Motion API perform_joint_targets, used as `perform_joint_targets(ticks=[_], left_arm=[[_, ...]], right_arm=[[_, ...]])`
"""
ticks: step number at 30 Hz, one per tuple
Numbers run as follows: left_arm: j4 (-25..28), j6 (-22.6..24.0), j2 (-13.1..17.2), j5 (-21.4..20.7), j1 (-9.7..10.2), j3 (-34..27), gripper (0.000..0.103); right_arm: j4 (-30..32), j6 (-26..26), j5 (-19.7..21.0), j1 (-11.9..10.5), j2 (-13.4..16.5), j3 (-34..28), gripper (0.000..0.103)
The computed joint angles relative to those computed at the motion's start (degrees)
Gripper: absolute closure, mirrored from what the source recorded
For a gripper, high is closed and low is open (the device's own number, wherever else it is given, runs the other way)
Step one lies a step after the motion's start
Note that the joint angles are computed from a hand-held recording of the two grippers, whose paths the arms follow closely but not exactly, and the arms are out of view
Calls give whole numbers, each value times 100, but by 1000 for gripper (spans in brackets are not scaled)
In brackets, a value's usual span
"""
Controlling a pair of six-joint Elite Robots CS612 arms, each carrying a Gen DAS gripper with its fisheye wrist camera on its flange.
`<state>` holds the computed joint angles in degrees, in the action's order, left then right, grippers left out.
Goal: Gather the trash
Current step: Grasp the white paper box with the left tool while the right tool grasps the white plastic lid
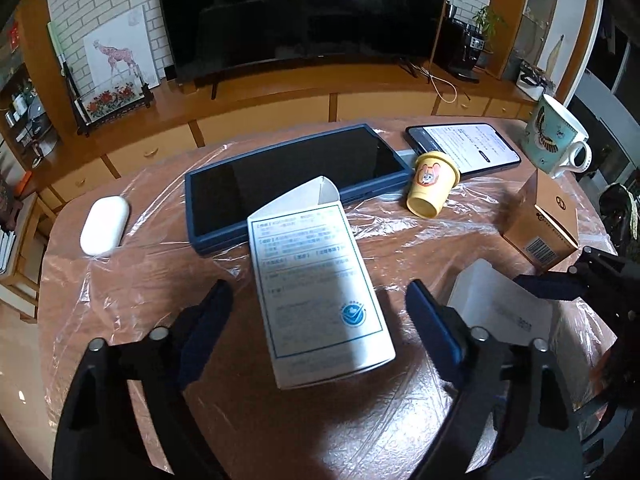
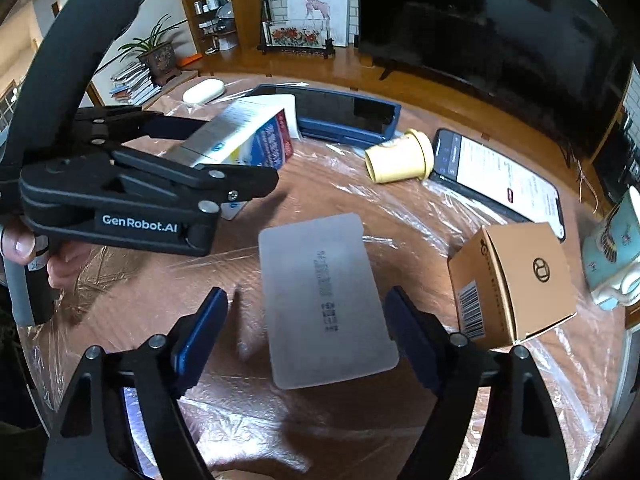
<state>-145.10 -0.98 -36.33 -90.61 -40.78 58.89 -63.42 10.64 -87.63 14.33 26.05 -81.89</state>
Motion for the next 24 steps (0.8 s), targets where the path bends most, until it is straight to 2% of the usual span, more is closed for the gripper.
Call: perform_joint_targets(ticks=[4,5,7,9,10,15,24], left_arm=[[48,-9,26,-111,19,-36,30],[70,-24,30,-160,29,-45,31],[99,-61,45,-204,42,-65,32],[117,-77,57,-240,49,-76,39],[159,-108,62,-205,46,-86,41],[73,-119,36,-149,42,-6,55],[-208,0,-156,-89,14,315,56]], right_arm=[[3,107,110,-35,29,-32,23],[-20,144,132,-43,41,-52,24],[-43,168,163,-56,56,-82,30],[-73,215,189,-71,73,-116,43],[-87,259,198,-81,84,-136,46],[-124,370,204,-90,157,-284,47],[-240,727,134,-74,206,-465,47]])
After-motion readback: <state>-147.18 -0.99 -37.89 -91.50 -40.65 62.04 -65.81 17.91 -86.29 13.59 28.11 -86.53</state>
